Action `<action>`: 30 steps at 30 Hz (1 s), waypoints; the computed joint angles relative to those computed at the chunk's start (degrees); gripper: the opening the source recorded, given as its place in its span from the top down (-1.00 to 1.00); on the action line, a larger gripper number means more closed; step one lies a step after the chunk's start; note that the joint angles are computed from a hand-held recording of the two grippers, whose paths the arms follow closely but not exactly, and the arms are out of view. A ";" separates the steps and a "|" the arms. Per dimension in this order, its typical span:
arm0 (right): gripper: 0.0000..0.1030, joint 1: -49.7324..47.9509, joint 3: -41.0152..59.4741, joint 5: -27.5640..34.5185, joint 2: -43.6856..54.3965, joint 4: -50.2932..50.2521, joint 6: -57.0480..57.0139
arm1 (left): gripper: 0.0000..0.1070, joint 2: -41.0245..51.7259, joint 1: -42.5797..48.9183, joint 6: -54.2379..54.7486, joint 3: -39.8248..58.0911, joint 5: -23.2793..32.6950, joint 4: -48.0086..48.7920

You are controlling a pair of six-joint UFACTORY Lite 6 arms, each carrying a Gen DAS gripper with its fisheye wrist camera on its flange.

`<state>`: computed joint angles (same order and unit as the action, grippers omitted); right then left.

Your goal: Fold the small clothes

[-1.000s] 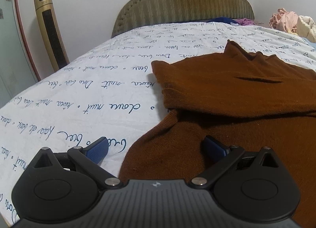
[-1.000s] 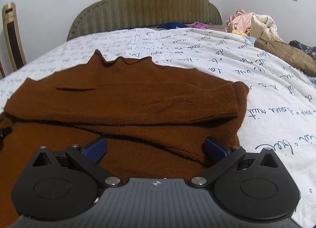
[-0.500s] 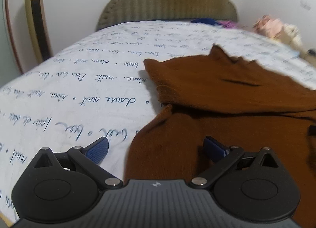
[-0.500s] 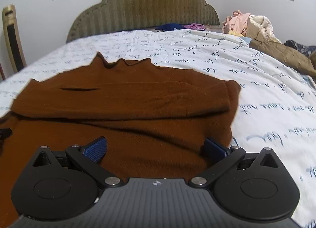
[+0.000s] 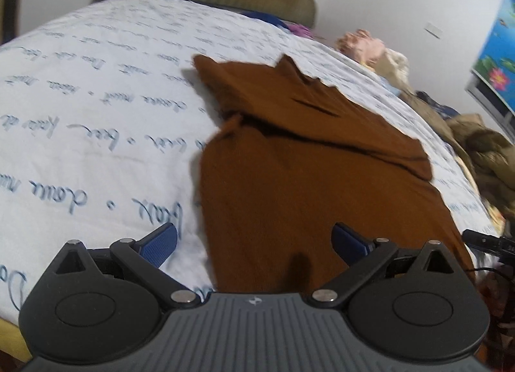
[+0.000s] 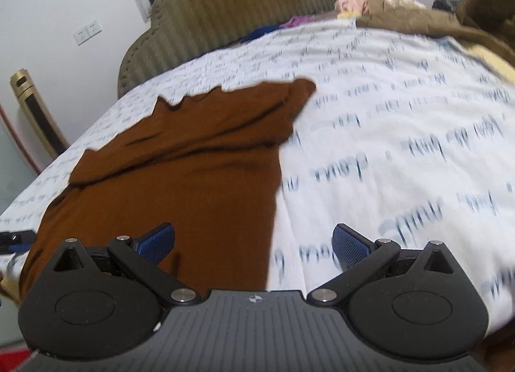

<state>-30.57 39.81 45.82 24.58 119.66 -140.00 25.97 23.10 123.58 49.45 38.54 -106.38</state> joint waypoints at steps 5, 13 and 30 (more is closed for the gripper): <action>-0.90 -1.50 -6.17 0.78 -4.48 -4.39 -1.80 | -0.92 -2.17 -1.46 -0.83 -2.26 -0.92 2.58; -0.27 7.38 -8.32 4.37 -5.36 -7.33 3.20 | 0.09 -4.57 -7.09 -0.77 -4.54 -1.77 4.66; 0.69 -2.33 10.52 27.74 2.96 -24.24 32.75 | 0.82 -8.79 -1.07 -25.45 8.87 14.93 22.69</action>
